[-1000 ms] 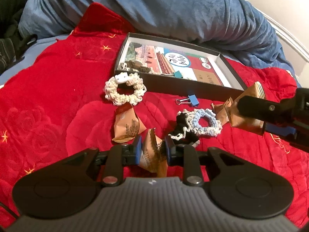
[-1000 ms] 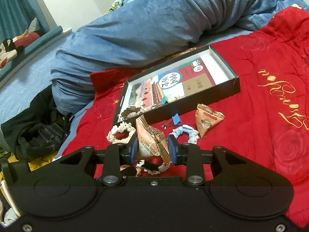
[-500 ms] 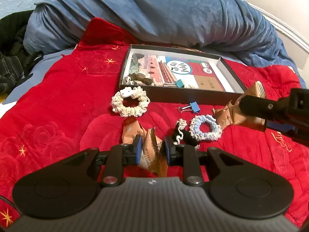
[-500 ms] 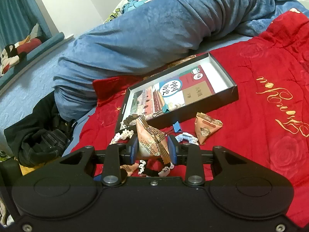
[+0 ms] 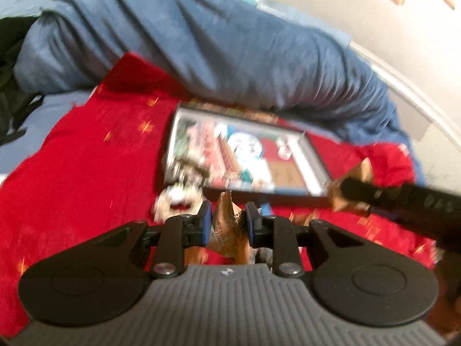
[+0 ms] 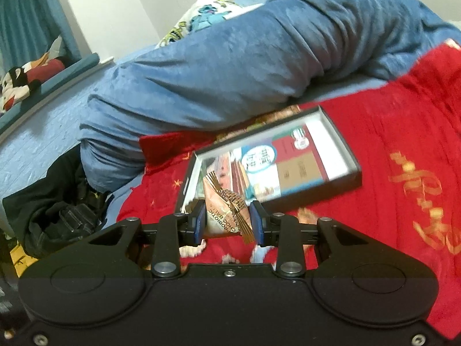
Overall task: Organize objects
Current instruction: 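Lower both snacks into the box and open both tools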
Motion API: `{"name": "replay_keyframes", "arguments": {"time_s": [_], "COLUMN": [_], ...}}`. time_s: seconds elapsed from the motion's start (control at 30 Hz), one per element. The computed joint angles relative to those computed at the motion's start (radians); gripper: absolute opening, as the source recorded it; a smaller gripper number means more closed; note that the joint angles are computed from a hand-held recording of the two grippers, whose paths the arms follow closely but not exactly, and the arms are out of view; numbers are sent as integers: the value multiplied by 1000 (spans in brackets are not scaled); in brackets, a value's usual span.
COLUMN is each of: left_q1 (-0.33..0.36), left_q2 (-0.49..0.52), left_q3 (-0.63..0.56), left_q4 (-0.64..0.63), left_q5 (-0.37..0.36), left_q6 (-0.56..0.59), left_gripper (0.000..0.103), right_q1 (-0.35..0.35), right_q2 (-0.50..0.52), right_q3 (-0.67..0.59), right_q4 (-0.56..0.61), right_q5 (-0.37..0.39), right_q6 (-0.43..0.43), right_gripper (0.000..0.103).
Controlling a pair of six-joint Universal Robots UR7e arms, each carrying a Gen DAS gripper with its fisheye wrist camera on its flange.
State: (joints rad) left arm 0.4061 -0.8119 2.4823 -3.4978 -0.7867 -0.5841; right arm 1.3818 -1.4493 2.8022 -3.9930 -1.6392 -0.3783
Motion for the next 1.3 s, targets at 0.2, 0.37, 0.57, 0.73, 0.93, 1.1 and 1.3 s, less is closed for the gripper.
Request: {"name": "replay_keyframes", "arguments": {"time_s": [0.2, 0.37, 0.57, 0.73, 0.93, 1.1, 1.3], "left_q1": [132, 229, 303, 325, 315, 256, 135], "left_q2": [31, 145, 295, 341, 328, 249, 120], "left_q3": [-150, -303, -420, -442, -408, -324, -186], "left_q4": [-60, -70, -133, -150, -252, -384, -464], "left_q5": [-117, -185, -167, -161, -204, -197, -79], "left_q6": [243, 376, 509, 540, 554, 610, 571], "left_gripper": [28, 28, 28, 47, 67, 84, 103], "right_q1": [65, 27, -71, -137, -128, -100, -25], "right_q2": [37, 119, 240, 298, 320, 234, 102], "right_q3": [-139, -257, -374, -413, -416, -337, -218], "right_q4": [85, 128, 169, 184, 156, 106, 22], "right_q5": [-88, -85, -58, -12, -13, 55, 51], "right_q6": [-72, -86, -79, -52, -69, -82, -89], "right_gripper": [31, 31, 31, 31, 37, 52, 86]}}
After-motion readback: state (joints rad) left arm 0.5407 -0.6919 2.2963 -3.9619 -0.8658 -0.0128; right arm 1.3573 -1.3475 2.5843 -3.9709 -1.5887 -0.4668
